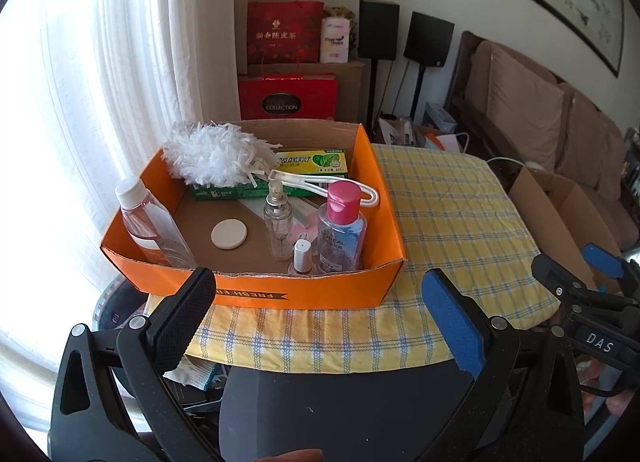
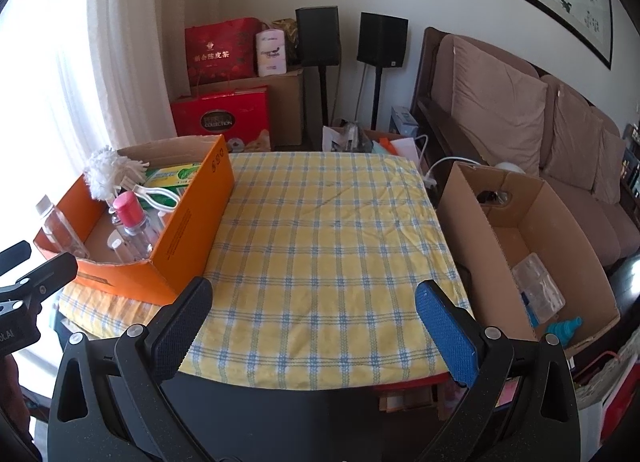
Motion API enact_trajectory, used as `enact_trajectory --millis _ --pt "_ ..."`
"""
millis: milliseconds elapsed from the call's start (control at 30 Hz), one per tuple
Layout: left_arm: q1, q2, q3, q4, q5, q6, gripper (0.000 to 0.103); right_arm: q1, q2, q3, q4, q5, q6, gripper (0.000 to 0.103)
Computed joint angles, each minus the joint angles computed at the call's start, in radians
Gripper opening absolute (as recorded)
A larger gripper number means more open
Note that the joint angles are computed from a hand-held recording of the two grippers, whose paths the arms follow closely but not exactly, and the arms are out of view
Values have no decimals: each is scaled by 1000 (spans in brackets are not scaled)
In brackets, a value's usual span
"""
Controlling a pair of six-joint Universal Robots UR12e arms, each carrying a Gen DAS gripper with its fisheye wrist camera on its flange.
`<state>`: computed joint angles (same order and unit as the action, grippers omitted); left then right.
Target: Organize objects
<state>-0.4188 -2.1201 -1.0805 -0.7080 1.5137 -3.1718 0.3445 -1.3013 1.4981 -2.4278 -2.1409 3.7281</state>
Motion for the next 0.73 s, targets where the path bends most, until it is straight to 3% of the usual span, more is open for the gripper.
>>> enact_trajectory --millis 733 --pt "-2 -2 2 6 12 7 103 -1 0 7 -13 17 0 102"
